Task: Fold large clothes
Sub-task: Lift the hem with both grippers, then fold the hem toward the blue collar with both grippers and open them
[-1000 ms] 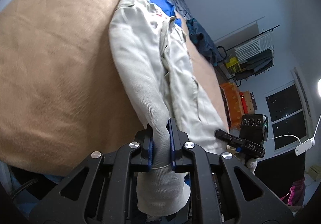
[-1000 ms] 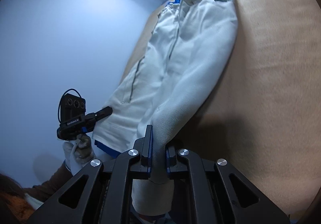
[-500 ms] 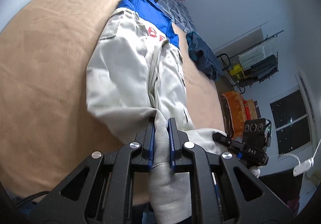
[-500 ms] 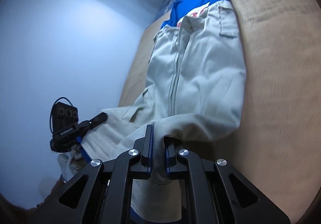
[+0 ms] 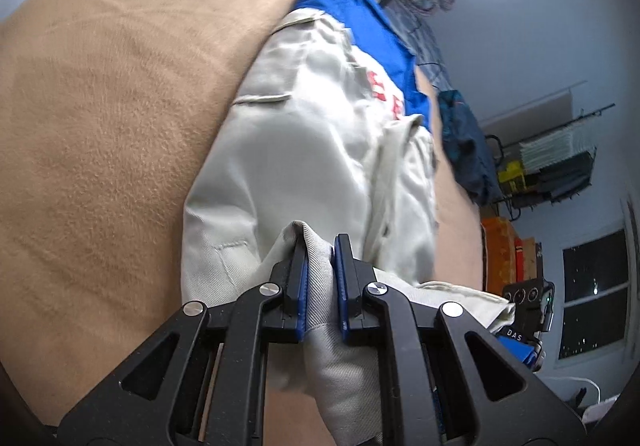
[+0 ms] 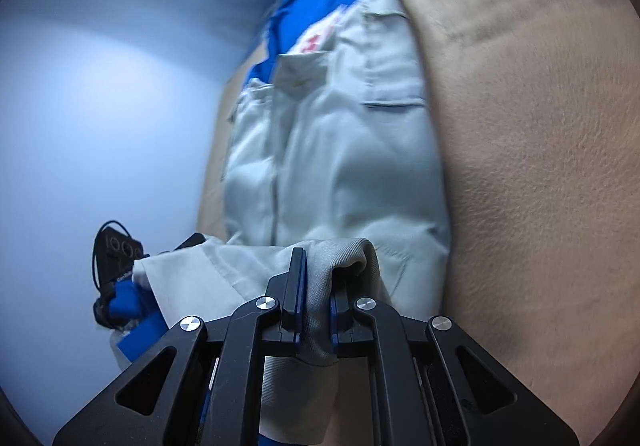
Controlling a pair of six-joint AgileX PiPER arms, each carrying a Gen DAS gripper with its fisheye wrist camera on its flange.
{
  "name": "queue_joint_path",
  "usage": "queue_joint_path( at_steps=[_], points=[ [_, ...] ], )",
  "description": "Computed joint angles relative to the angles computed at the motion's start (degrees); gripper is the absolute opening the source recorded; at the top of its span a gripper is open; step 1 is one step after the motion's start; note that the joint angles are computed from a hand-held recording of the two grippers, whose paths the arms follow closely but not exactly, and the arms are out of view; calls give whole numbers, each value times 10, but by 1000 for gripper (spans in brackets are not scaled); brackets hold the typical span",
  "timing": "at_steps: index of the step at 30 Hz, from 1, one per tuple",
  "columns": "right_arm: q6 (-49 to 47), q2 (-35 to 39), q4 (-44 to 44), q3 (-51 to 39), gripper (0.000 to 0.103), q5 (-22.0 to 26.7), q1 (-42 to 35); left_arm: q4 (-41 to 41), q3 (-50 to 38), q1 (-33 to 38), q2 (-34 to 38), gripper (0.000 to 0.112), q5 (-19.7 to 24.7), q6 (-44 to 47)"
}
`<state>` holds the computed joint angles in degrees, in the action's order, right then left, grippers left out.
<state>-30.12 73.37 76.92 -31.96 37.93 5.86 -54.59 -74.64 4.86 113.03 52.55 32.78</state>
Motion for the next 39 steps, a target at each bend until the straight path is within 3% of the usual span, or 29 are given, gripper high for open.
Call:
queue_joint_path(
  at_steps=[4,10,14,15,19,21,22,26,29,32,36,39],
  points=[
    [-96,45,97,28,8,36,-36,-3,6,-4,16,10,-23,3],
    [-105,36,93,48,15,124,-108,3,-16,-1,32,10,0,-6],
    [-90,-35,47,59,44,176,-188,12,-34,-2,35,14,9,-20],
    [-86,-60,31,61,47,198,-221,9,-34,0,33,15,12,-19],
    [-66,-156,-56,43,47,285,-321,-26,-27,18,6,52,15,-7],
    [-43,-197,-114,16,42,290,-288,-40,-30,27,-9,54,17,0],
    [-37,-197,-124,6,41,268,-249,-38,-37,31,-15,54,24,1],
    [-8,-241,-194,8,30,279,-187,-10,-32,48,-53,54,34,48],
    [-22,-253,-205,35,30,268,-150,33,-16,51,-74,54,29,85],
    [-2,-224,-206,33,30,169,-34,58,8,51,-81,54,17,119],
    [-58,-138,-133,-5,30,76,19,48,23,47,-70,54,11,140],
    [13,-93,-210,-54,30,-17,67,42,18,38,-52,54,2,143]
  ],
)
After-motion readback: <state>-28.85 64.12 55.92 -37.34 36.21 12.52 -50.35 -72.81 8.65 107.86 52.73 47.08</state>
